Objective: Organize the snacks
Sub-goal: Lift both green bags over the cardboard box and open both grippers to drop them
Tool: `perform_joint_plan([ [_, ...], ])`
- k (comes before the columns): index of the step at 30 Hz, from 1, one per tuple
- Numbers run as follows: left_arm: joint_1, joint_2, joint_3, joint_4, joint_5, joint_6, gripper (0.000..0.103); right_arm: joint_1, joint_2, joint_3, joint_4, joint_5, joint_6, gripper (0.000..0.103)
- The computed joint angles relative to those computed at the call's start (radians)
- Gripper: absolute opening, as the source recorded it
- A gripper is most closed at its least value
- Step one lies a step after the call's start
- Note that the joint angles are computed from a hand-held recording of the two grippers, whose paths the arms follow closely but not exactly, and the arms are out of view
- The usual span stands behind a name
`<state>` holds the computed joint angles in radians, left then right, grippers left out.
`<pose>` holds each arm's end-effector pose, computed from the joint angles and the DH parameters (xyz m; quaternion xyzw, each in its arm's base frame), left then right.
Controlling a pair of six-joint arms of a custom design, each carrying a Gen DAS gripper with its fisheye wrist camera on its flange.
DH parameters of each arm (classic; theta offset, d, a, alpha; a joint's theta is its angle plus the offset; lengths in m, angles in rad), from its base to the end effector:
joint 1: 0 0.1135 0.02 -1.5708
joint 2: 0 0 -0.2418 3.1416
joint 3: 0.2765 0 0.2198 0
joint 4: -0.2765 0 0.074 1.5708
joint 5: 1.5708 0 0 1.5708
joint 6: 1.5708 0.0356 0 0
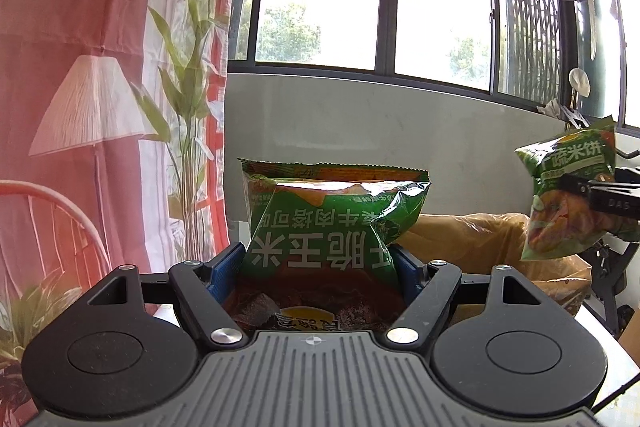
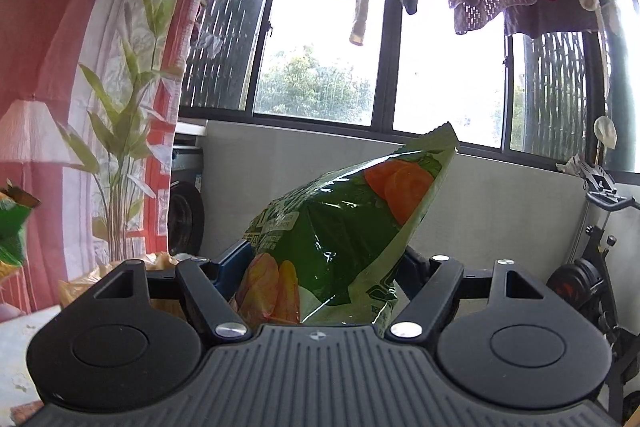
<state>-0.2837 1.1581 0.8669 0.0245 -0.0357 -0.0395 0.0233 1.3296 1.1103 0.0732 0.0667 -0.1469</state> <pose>0.2389 -0.0683 0.3029 0.0860 0.7901 -0.0836 0.6011 0.2900 0.0044 0.3449 -0.0426 0.7555 -0.0655 0.6504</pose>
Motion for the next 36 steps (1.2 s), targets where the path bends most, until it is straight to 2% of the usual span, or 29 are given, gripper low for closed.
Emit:
perform_joint_plan([
  [6,-0.008,0.034,0.042,-0.009,-0.014,-0.006,0.079,0.008,0.181,0.145,-0.108,-0.002,-0.087,0.076],
  [12,-0.026,0.085,0.090,-0.020,-0.015,0.007,0.079,0.008,0.254,0.223,-0.256,0.001,0.000,0.079],
  [17,-0.044,0.147,0.156,-0.037,-0.001,0.017,0.079,-0.038,0.228,0.202,-0.290,-0.045,0.115,0.079],
  [19,-0.053,0.174,0.187,-0.048,0.005,0.016,0.079,-0.053,0.211,0.186,-0.294,-0.062,0.133,0.082],
  [27,-0.107,0.307,0.341,-0.078,0.012,0.010,0.079,-0.080,0.090,0.056,-0.245,-0.103,0.213,0.082],
  [32,-0.148,0.447,0.493,-0.089,0.013,-0.020,0.079,-0.073,0.033,-0.007,-0.213,-0.100,0.277,0.082],
  [36,-0.174,0.601,0.672,-0.132,0.002,-0.016,0.079,-0.072,-0.001,-0.042,-0.208,-0.097,0.308,0.082],
])
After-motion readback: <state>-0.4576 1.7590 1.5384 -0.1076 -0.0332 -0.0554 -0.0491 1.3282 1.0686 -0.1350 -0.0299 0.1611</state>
